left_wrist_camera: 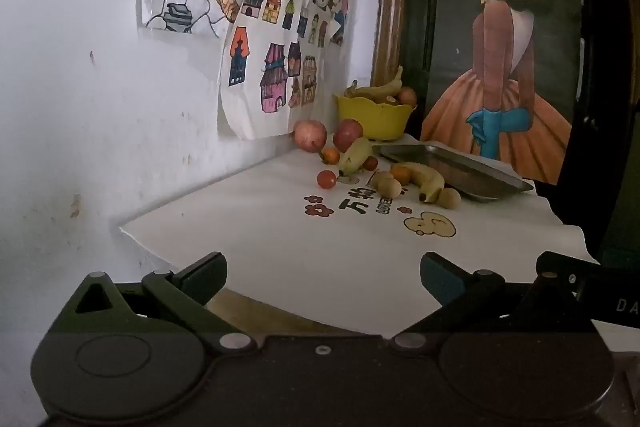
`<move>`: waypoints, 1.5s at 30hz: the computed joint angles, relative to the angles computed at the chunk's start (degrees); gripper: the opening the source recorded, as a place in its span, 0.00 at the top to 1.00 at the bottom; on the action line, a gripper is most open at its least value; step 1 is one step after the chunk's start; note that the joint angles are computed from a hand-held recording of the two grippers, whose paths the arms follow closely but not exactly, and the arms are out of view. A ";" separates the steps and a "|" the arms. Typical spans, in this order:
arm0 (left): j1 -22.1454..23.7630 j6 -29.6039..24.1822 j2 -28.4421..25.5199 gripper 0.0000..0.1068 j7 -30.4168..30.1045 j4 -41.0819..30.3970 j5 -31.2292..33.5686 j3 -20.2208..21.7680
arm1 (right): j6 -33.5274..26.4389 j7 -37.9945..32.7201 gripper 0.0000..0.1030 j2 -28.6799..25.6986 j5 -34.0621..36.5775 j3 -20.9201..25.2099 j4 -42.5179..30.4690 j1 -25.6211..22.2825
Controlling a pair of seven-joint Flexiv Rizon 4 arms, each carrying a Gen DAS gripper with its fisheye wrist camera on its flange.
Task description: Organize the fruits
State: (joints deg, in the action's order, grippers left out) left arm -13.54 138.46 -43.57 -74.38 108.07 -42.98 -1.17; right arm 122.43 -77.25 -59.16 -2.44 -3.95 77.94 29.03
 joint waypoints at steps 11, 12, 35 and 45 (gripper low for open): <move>-0.14 -0.36 0.12 0.04 0.03 0.05 -0.30 0.06 | -0.63 0.13 0.00 -0.92 -0.55 0.18 -1.35 -0.27; -0.13 -0.37 0.14 0.04 -0.03 0.06 -0.29 0.05 | -0.74 0.18 0.00 -0.92 -0.64 0.16 -1.35 -0.28; 0.25 -0.51 -0.22 0.04 -0.77 -0.03 0.46 0.14 | -1.83 0.88 0.00 -0.50 -1.91 0.20 -0.48 -0.31; 0.19 -0.76 -0.06 0.04 -0.92 0.05 0.45 0.20 | -2.06 0.95 0.00 -0.43 -1.80 0.06 -0.52 -0.16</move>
State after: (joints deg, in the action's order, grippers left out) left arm -13.35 137.70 -43.62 -75.30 108.12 -42.53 -0.97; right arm 120.37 -76.30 -59.59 -4.25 -3.89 77.42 28.87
